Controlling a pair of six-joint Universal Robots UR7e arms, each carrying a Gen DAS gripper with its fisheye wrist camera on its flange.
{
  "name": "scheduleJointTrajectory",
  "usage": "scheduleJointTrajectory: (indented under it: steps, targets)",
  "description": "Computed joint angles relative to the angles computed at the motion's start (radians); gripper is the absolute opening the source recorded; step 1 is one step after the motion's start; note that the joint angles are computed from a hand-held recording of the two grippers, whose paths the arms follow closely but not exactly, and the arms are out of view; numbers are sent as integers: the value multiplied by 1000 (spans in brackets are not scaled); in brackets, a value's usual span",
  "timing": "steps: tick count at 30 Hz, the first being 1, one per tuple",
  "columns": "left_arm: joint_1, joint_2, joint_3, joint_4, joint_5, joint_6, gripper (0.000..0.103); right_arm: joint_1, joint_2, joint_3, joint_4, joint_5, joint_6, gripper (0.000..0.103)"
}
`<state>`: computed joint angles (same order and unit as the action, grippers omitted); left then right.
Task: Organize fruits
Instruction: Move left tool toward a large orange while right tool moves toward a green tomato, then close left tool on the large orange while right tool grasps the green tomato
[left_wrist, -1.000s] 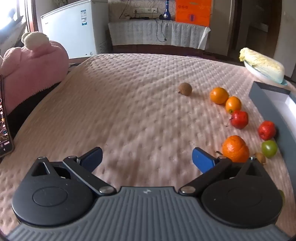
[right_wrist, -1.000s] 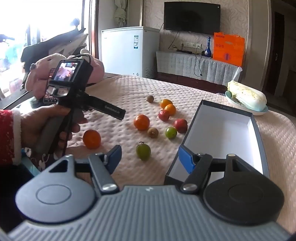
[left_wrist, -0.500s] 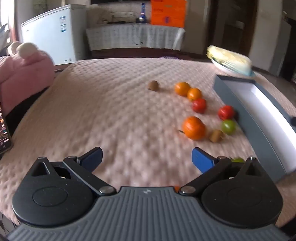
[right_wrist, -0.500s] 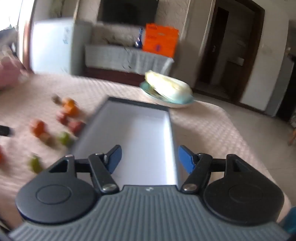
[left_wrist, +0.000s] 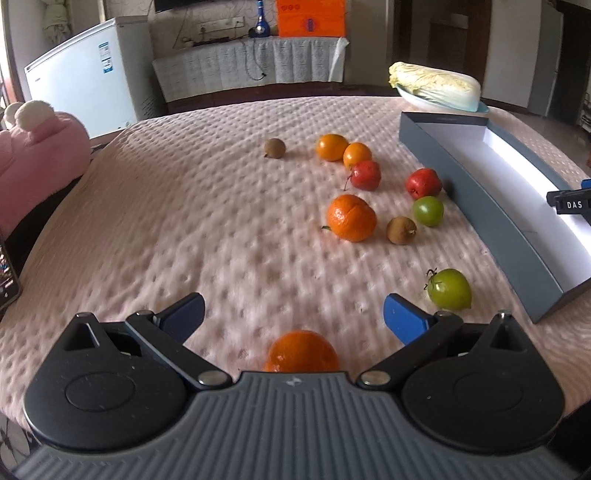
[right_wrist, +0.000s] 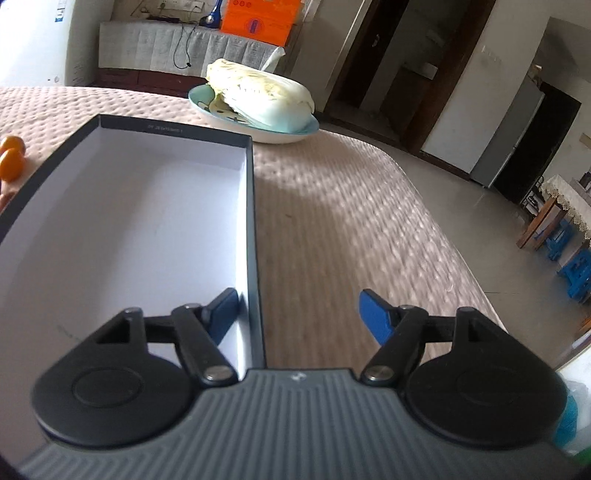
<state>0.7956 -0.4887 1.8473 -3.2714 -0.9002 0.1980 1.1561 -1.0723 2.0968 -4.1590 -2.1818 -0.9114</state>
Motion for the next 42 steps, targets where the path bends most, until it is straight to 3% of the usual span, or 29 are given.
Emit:
scheduleJointTrajectory:
  steps: [3,5,8,11,13,16,18,20,22,26,28,35,42]
  targets:
    - [-8,1,13,-14,17,-13,103,42,-36,49,-6,-11,10,73]
    - [-14,2,29,-45,16,-5,103,64,-65,104,-48,51,43,73]
    - [-21,5,53,-97,15,14,103,54,-106,250,-229,342,121,74]
    - [-32,17,60,-136,52,0,103,13,-75,384,-463,656,137,74]
    - [-35,25,62,-159,65,-7,103,-35,-74,450,-429,800,119,75]
    - [-36,26,56,-120,77,-11,103,-34,-74,485,-285,857,4,72]
    - [-34,22,54,-93,73,-11,103,-22,-46,486,-262,851,-88,70]
    - [-32,15,60,-96,58,-13,103,-21,-57,486,-192,840,-112,66]
    - [-29,9,62,-99,44,-10,103,16,-52,471,-160,794,-96,63]
    - [-27,11,64,-101,39,4,103,7,-73,466,-106,785,-52,62]
    - [-26,11,65,-104,34,12,103,49,-49,434,-82,724,-45,55]
    - [-21,-5,86,-136,20,12,103,96,-37,388,20,628,-53,52]
    - [-13,-45,137,-138,-46,45,103,109,-60,367,98,557,-24,50]
